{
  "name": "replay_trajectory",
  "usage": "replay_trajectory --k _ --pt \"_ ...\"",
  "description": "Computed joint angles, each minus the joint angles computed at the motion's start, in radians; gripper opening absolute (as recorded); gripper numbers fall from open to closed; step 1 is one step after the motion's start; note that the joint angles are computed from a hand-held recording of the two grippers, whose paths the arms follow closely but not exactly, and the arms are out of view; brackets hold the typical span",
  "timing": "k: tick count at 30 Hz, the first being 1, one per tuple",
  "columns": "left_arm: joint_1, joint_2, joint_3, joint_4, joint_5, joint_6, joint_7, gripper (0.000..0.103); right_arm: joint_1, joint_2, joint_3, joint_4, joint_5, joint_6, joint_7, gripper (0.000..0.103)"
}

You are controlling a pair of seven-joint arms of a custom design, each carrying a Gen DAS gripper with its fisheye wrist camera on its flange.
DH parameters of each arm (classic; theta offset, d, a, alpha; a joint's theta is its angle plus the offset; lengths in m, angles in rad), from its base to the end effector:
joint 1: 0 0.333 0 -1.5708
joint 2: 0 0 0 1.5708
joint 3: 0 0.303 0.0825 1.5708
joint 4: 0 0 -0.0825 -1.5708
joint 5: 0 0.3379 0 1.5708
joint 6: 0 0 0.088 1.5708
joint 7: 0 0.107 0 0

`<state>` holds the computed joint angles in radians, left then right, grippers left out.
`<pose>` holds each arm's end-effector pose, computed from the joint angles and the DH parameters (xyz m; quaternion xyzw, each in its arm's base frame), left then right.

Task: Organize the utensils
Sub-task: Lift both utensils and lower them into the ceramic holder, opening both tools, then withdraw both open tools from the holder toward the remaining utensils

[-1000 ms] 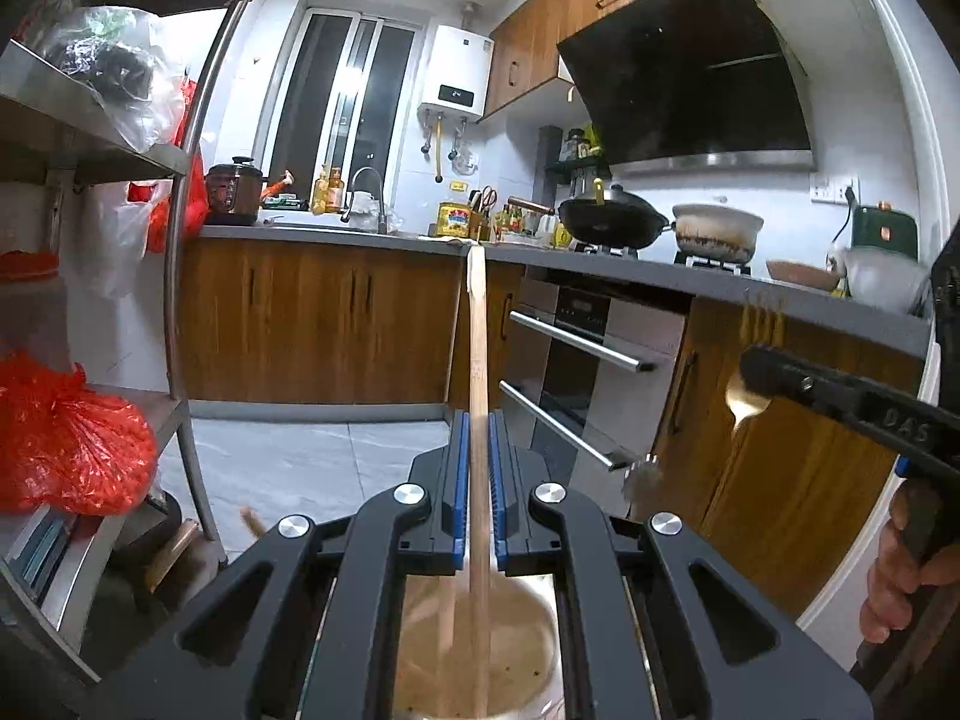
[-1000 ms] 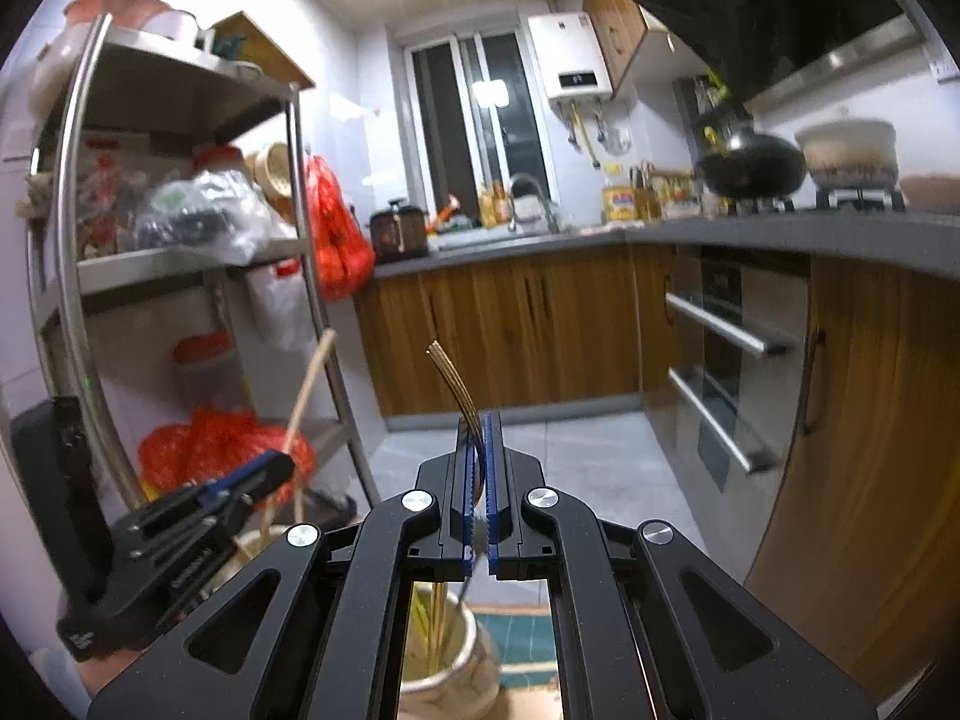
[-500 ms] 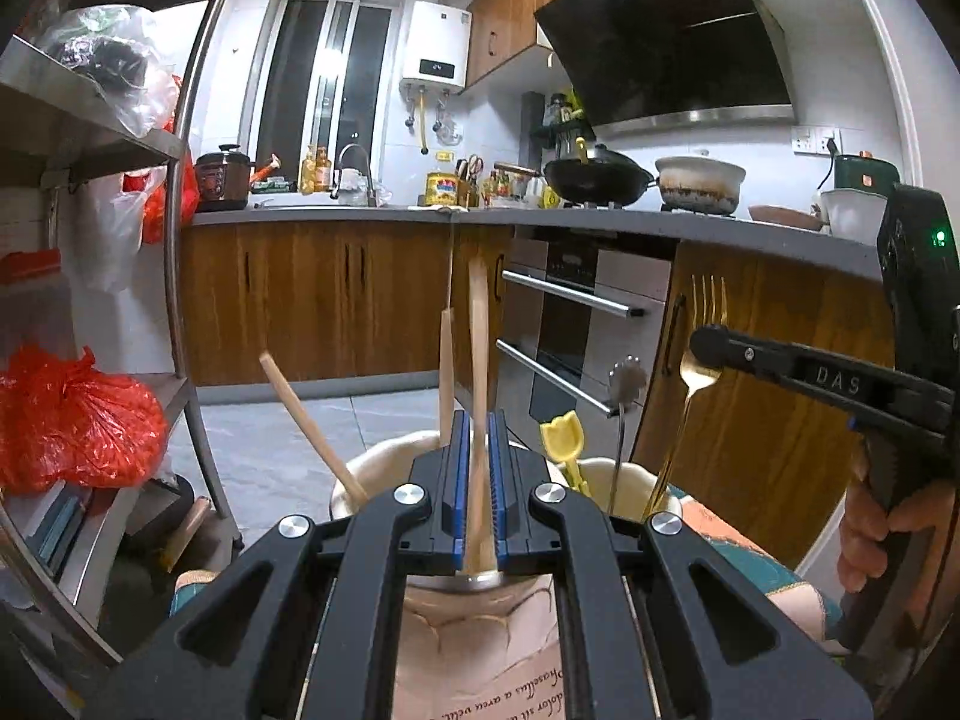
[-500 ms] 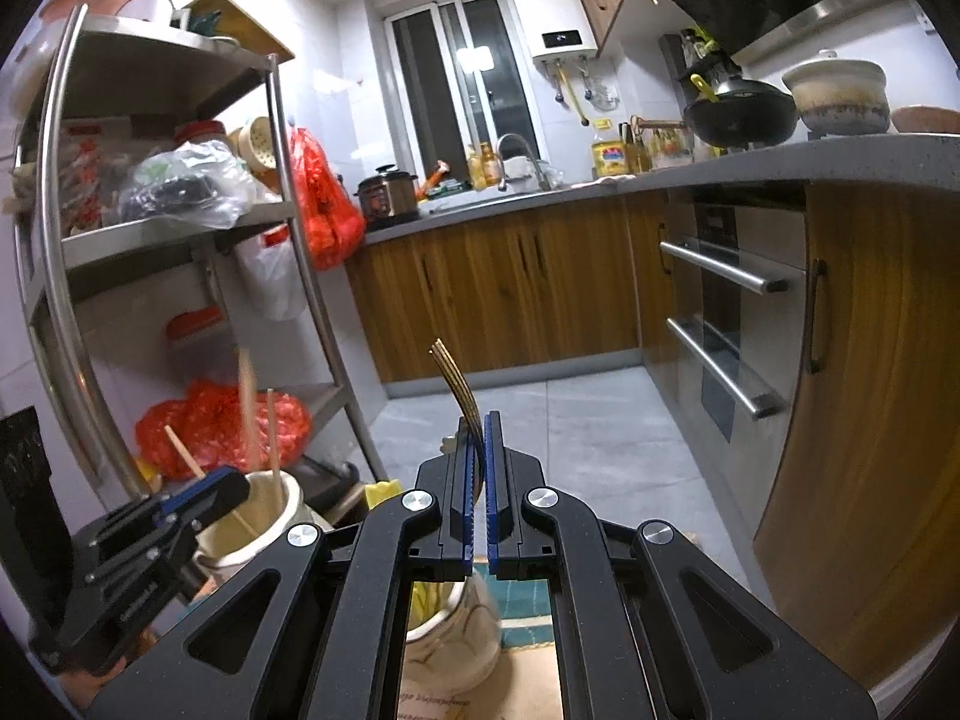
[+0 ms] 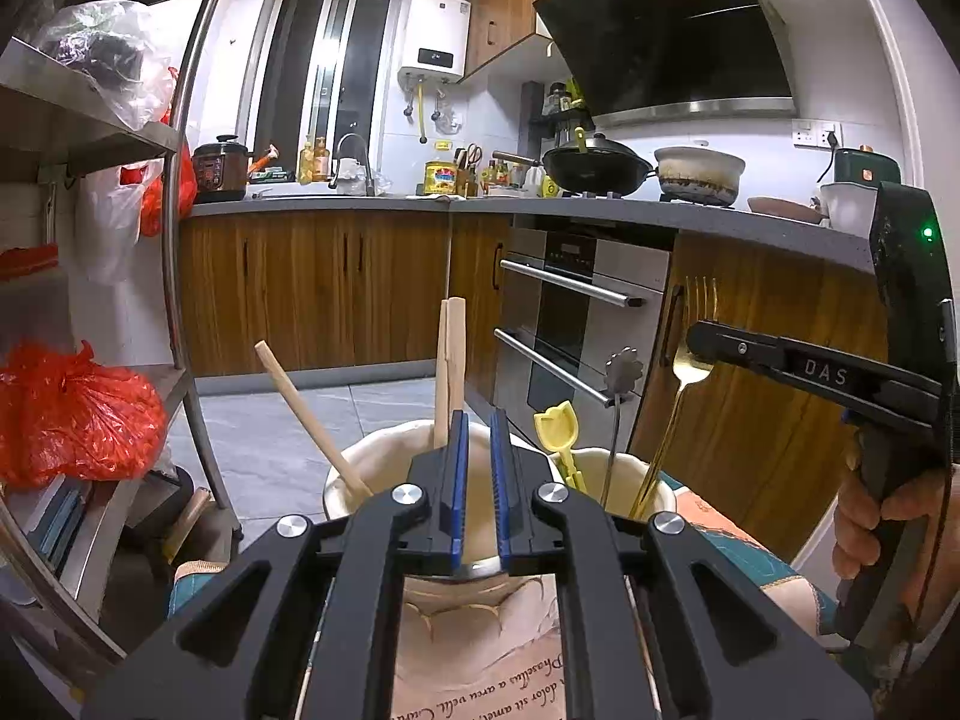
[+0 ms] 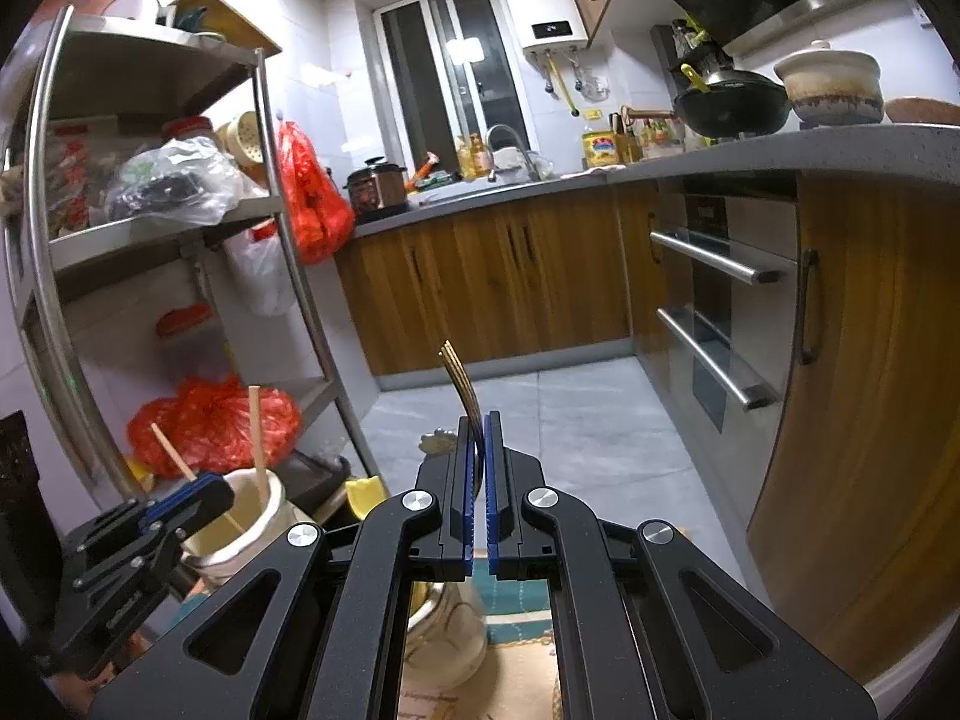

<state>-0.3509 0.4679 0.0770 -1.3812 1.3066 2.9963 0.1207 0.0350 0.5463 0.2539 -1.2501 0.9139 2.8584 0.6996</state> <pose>0.6288 -0.2616 0.5364 -0.5534 0.5872 -0.4552 0.3766 0.6999 0.1052 0.5604 -0.6562 0.4873 -0.2195 0.5327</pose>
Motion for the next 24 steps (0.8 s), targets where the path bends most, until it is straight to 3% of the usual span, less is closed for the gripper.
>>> replay_trajectory --k 4,7,9,13,16,18,20,23,24 --pt "0.004 -0.004 -0.007 -0.007 -0.020 0.003 0.018 0.008 0.003 0.005 -0.011 0.012 -0.024 -0.022 0.022 0.014" --pt "0.001 -0.013 -0.002 -0.016 -0.014 0.008 0.009 0.008 -0.009 0.000 0.003 0.004 -0.004 -0.018 0.003 0.030" --pt "0.002 -0.020 -0.003 -0.023 -0.014 0.010 0.008 0.021 -0.015 -0.004 0.010 -0.001 0.013 -0.018 -0.012 0.040" --pt "0.001 -0.033 -0.004 -0.035 0.014 0.012 -0.026 0.028 -0.021 -0.008 0.007 -0.002 0.032 -0.035 -0.016 0.058" --pt "0.005 -0.047 -0.017 -0.053 0.008 0.001 -0.015 0.041 -0.037 -0.023 0.014 -0.020 0.071 -0.046 -0.040 0.078" --pt "0.001 -0.060 -0.021 -0.066 0.016 -0.017 -0.019 0.055 -0.054 -0.041 0.023 -0.041 0.117 -0.059 -0.076 0.093" --pt "0.003 -0.074 -0.027 -0.080 0.030 -0.022 -0.032 0.064 -0.064 -0.062 0.018 -0.068 0.155 -0.071 -0.099 0.097" --pt "-0.010 -0.098 -0.022 -0.099 0.107 -0.050 -0.114 0.092 -0.052 -0.091 -0.015 -0.107 0.164 -0.079 -0.099 0.098" --pt "-0.010 -0.108 -0.025 -0.107 0.144 -0.059 -0.151 0.095 -0.044 -0.102 -0.030 -0.126 0.155 -0.071 -0.095 0.098"
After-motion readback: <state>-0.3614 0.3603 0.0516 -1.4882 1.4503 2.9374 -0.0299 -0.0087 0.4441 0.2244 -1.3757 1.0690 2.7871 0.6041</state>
